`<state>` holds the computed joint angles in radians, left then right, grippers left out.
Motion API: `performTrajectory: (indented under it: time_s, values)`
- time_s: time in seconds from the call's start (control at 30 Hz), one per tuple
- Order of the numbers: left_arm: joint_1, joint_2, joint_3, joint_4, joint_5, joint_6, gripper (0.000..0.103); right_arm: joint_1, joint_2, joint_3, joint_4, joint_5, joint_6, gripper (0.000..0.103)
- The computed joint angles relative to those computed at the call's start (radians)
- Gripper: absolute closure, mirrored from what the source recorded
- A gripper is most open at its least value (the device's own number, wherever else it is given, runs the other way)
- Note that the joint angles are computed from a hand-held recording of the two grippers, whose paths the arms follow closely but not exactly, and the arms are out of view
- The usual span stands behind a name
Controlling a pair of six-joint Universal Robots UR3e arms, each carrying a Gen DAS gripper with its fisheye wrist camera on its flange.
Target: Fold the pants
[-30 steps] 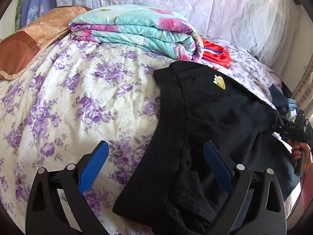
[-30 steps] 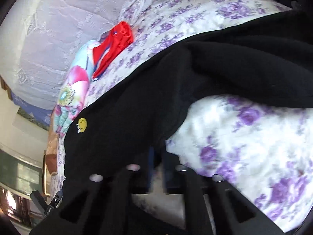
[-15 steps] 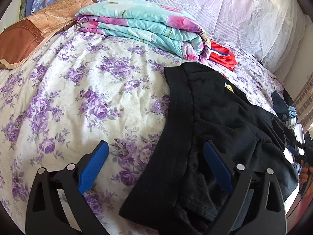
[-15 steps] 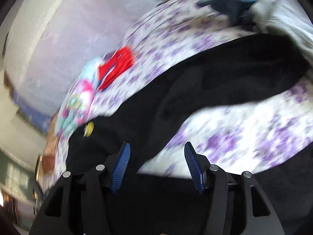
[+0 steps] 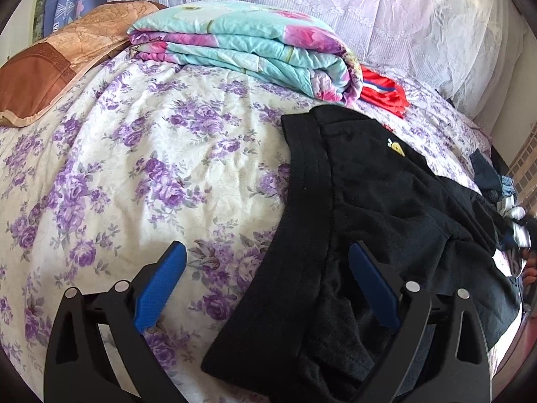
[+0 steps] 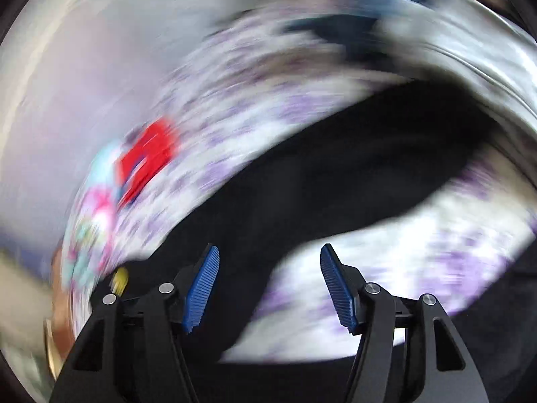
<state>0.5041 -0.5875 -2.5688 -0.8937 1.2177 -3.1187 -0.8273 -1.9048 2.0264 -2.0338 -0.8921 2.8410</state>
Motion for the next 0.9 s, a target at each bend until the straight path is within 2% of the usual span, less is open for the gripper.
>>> performTrajectory:
  time_s: [0.07,0.1,0.13,0.2,0.3,0.4,0.43,0.47,0.5,0.53,0.63,0.7,0.77,0.83,0.87,0.9]
  values:
    - [-0.034,-0.054,0.024,0.029,0.022,-0.009,0.008,0.169,0.096,-0.120,0.032,0.039,-0.087,0.026]
    - [-0.039,-0.063,0.044,0.024,0.028,-0.008,0.008,0.253,0.171,-0.202,0.049,0.050,-0.132,0.012]
    - [-0.045,-0.074,0.081,0.017,0.031,0.005,0.008,0.354,0.273,-0.306,0.046,0.047,-0.182,0.003]
    - [-0.075,-0.141,0.197,0.016,0.045,0.062,0.008,0.503,0.433,-0.503,0.038,-0.035,-0.252,0.004]
    - [-0.151,-0.323,0.375,0.080,0.070,0.177,0.008,0.685,0.663,-0.806,0.081,-0.284,-0.411,0.004]
    - [-0.230,-0.576,0.558,0.115,0.102,0.284,0.009,0.753,0.764,-0.907,0.073,-0.505,-0.614,0.004]
    - [-0.240,-0.675,0.638,0.092,0.091,0.318,0.015,0.764,0.817,-0.988,0.132,-0.547,-0.647,0.004]
    - [-0.263,-0.771,0.722,0.058,0.105,0.323,0.029,0.767,0.856,-1.060,0.184,-0.567,-0.657,0.004]
    - [-0.252,-0.876,0.812,0.001,0.058,0.363,0.035,0.759,0.884,-1.108,0.227,-0.576,-0.677,0.004]
    - [-0.260,-0.941,0.868,-0.028,0.054,0.369,0.038,0.748,0.919,-1.171,0.277,-0.583,-0.697,0.004]
    - [-0.258,-1.161,1.035,-0.065,0.022,0.398,0.041,0.729,1.082,-1.441,0.427,-0.586,-0.694,0.004]
    - [-0.250,-1.273,1.142,-0.149,-0.027,0.437,0.041,0.723,1.145,-1.519,0.458,-0.617,-0.702,0.004]
    - [-0.250,-1.358,1.239,-0.258,-0.073,0.486,0.033,0.727,1.182,-1.536,0.455,-0.646,-0.712,0.011]
    - [-0.267,-1.412,1.284,-0.288,-0.077,0.514,0.032,0.725,1.215,-1.565,0.502,-0.650,-0.723,0.040]
    - [-0.273,-1.417,1.280,-0.271,-0.072,0.518,0.034,0.720,1.217,-1.564,0.529,-0.633,-0.733,0.049]
    - [-0.278,-1.415,1.263,-0.238,-0.071,0.520,0.041,0.714,1.204,-1.542,0.540,-0.612,-0.746,0.069]
